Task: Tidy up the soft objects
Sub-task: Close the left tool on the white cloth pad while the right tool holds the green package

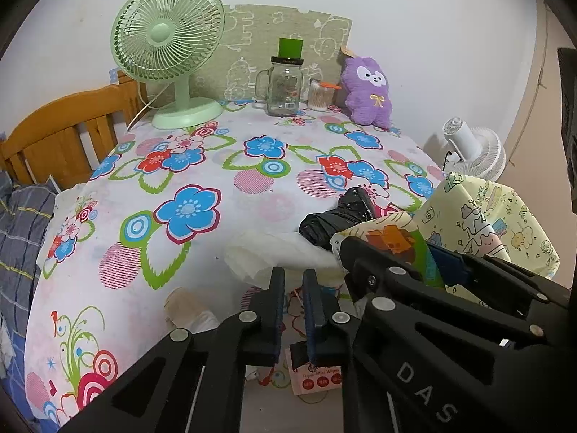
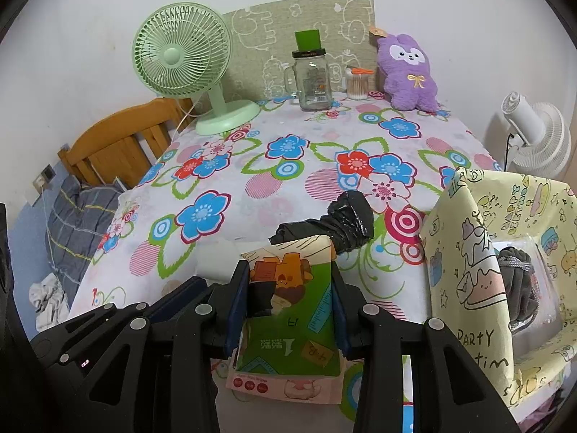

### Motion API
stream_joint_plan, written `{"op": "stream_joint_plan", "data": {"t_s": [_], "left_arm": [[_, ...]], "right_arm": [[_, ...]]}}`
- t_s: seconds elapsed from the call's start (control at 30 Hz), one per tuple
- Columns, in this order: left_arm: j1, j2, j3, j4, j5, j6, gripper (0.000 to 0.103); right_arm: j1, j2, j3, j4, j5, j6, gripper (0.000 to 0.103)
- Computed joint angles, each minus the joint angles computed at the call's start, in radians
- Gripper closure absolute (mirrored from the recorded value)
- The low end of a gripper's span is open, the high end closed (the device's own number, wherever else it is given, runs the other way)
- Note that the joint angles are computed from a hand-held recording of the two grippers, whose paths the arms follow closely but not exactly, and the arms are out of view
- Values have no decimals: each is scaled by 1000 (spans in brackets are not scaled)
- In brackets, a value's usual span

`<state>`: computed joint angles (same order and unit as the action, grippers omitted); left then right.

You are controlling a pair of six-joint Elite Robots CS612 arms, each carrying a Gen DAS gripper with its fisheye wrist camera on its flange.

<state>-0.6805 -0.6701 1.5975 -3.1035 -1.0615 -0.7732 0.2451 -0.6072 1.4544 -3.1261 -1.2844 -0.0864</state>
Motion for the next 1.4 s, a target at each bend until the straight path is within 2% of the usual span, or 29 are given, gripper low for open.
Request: {"op": "stream_joint_plan", "data": {"t_s": [0.03,0.07,0.17,0.2,0.43,0.83,1.03,1.2,1.37,1.4], "left_arm": [[-1,-1,0,6,3,-4,77],[-1,-1,-1,12,9,-10,69],[-2,1,-3,18,23,-22,54],[-1,2,-6,29,26,-28,46],[1,14,-30,86,61,-36,27],[30,64,-100,135,-14,-7,24],[36,83,-126,164,-5,0,19],[41,90,-135,176,-15,-7,18],[45,85,-127,170,-31,-4,28],[44,84,-124,168,-30,-7,33]], "right_arm": [[0,0,0,-2,-1,2,60],[0,-1,3,-6,-5,1,60],[0,-2,8,-24,-19,-7,60],[0,-2,8,-22,-18,-8,60],[0,8,-8,-9,-43,-4,60],[4,56,-80,71,-97,15,60],[6,79,-119,112,-117,23,60],[8,95,-146,141,-121,23,60],[8,102,-156,162,-97,22,60],[9,102,-156,160,-95,20,60]]}}
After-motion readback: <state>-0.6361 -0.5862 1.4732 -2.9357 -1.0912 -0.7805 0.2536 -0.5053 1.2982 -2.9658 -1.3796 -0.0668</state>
